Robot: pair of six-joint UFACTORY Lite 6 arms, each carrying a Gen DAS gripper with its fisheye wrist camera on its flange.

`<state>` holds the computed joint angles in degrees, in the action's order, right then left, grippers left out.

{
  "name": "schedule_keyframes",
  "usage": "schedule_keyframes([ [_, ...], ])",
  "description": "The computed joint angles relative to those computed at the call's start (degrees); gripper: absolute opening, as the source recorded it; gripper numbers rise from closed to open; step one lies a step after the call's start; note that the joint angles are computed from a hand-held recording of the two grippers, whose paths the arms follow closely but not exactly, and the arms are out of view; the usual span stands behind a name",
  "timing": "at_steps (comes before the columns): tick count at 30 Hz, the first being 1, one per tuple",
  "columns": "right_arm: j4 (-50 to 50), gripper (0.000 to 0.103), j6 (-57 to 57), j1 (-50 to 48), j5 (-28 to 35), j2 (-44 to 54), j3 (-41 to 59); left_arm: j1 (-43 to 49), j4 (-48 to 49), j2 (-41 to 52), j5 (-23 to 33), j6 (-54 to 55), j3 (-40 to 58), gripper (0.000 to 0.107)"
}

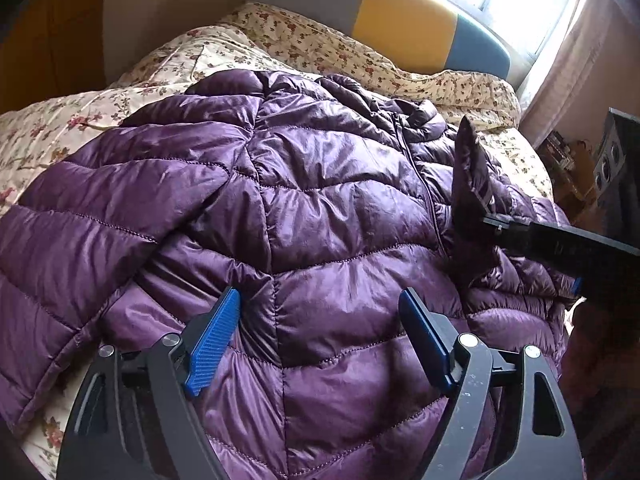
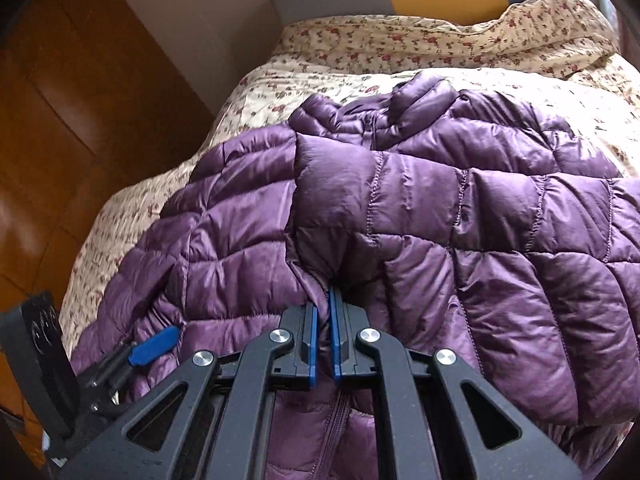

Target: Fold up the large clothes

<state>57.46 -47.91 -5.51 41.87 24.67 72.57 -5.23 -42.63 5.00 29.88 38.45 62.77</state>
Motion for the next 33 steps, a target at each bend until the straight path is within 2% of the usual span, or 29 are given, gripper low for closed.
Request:
schedule_keyframes([
  [2, -0.41, 0.005, -0.29, 0.49, -0.36, -0.07, -0.31, 0.35, 0.23, 0.53, 0.17, -0.47, 0.7, 0.077],
  [13, -4.75, 0.006, -0.82, 3.78, -1.85, 1.33, 0.9, 1.22, -0.25, 2.17, 1.19, -1.06, 2.84, 0.076],
  [15, -4.16, 0.015, -2.05, 3.84, -0.39, 2.05, 1.29, 1.64, -0.73, 2.5, 1.96, -0.89, 3.41, 0.075],
  [16, -3.87, 0.018, -2.44, 3.91, -0.27, 1.95, 0.96, 1.82, -0.75, 2.66, 2.18, -0.92, 3.65, 0.072],
  [19, -2.23, 0.026, -4.06, 3.57, 0.54, 1.1, -0.26, 2.68, -1.66, 3.46, 4.09, -0.81, 5.14, 0.072],
  [21, -2.16, 0.043, -3.92, 3.22, 0.78, -0.05, -0.99, 2.92, -2.12, 3.81, 5.16, -0.86, 6.07, 0.068],
  [25, -3.08, 0.046, -3.85, 2.39, -0.49, -3.57, -3.3, 2.22, -2.65, 3.92, 6.38, -1.42, 7.96, 0.068],
  [33, -13.37, 0.048, -1.42, 2.56, -7.27, -11.07, -9.33, -2.46, 0.87, 5.64, 4.75, -6.12, 11.2, 0.068],
])
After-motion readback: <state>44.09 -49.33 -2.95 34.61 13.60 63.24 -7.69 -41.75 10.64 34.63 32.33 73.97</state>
